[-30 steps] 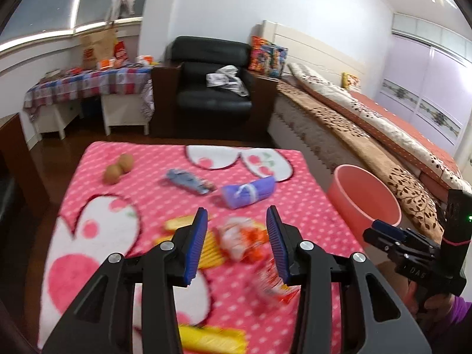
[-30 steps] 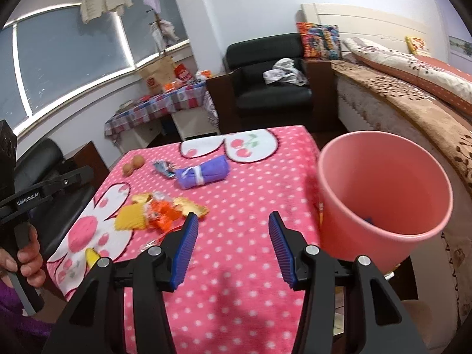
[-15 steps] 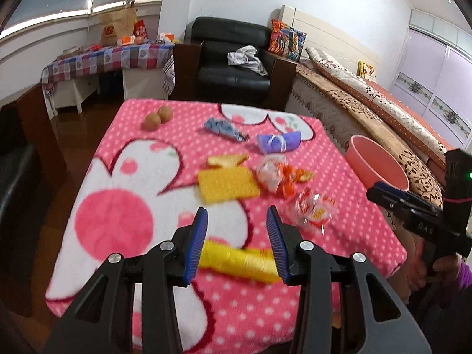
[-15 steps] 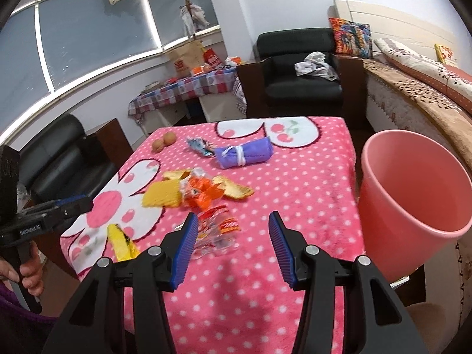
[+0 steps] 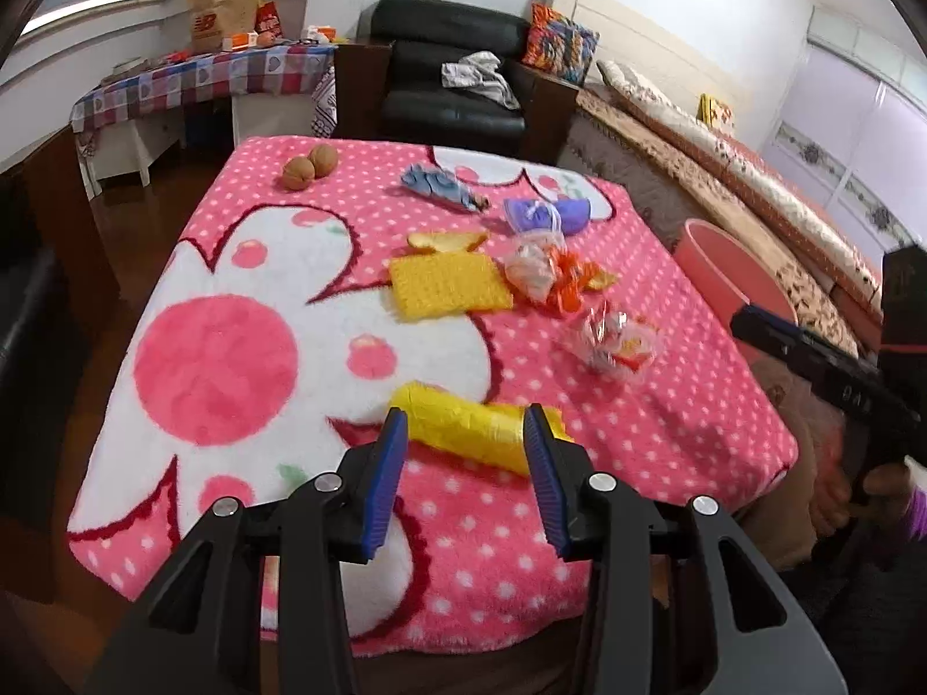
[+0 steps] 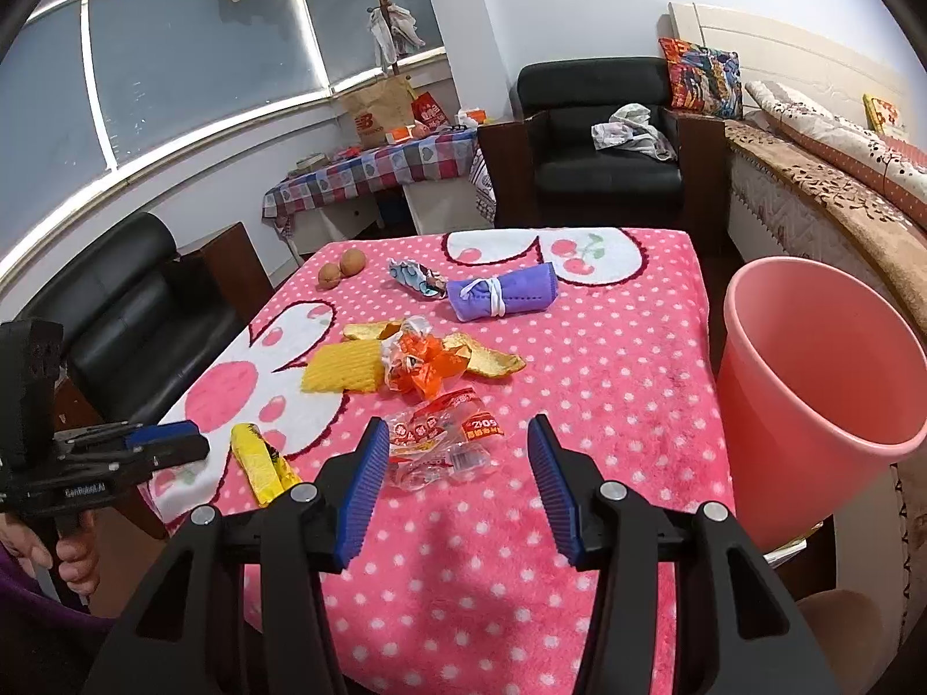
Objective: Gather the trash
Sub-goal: 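Move both open grippers back over the snack wrappers on the bedspread, then close the left gripper on the yellow mesh net while the right grasps the clear red-label wrapper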
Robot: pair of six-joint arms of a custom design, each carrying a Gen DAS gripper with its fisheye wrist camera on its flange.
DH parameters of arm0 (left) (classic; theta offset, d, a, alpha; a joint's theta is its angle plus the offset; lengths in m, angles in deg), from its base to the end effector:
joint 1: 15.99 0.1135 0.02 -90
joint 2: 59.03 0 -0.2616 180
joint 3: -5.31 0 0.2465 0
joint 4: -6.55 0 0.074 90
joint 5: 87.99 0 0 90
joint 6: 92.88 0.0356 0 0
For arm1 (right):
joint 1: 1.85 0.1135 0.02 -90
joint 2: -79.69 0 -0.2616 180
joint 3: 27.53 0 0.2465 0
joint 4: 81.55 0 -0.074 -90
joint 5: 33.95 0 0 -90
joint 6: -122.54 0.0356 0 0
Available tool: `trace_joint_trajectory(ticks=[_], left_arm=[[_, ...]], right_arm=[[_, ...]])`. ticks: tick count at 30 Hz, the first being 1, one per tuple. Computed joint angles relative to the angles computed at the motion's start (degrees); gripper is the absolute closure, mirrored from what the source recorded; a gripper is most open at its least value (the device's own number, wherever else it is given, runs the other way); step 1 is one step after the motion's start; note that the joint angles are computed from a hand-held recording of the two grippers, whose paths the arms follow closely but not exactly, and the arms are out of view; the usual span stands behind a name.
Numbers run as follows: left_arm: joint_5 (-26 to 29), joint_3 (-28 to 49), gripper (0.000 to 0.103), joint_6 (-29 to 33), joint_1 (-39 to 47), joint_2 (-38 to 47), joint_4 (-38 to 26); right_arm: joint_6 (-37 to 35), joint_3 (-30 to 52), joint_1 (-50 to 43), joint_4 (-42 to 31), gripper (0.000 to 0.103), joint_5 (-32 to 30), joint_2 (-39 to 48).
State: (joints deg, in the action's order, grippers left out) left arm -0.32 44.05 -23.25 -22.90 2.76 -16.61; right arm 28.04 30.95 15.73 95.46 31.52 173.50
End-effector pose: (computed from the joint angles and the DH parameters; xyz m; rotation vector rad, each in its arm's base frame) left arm 0.1977 -0.0225 0.1684 -0.2987 2.3651 -0.1788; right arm 0.3025 0.1113 0.1660 -0.6555 2.1375 0.6029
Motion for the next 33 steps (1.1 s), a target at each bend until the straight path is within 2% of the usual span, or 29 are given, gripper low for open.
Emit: trace_joint_trajectory(ticks=[7,13,18,24,33], left_arm=[[0.14,3.89,0.061,1.83,2.3,6.68,4.57],[1.61,9.14,0.061,4.3,4.58,16.7,9.5],[2.5,11.84,0.061,5.74,6.27,21.84,11.95],[2.95,14.61,0.061,6.34,8.88,28.14,13.32],[3.63,18.66,0.061,6.06,9.19,35.84,12.7]], right_arm=[[0.08,2.03,0.52,-1.16,0.054,1.05,1.78],[0.34,5.98,1.04,-2.33,0.053,2.14,5.2],[0.94,10.4,2.31,-4.33,0.052,2.8,9.59],[0.66,15.1,4.05,-7.45,0.052,4.4,14.64],[0.95,17.9,4.2,-9.81,0.049,5.23,17.91]])
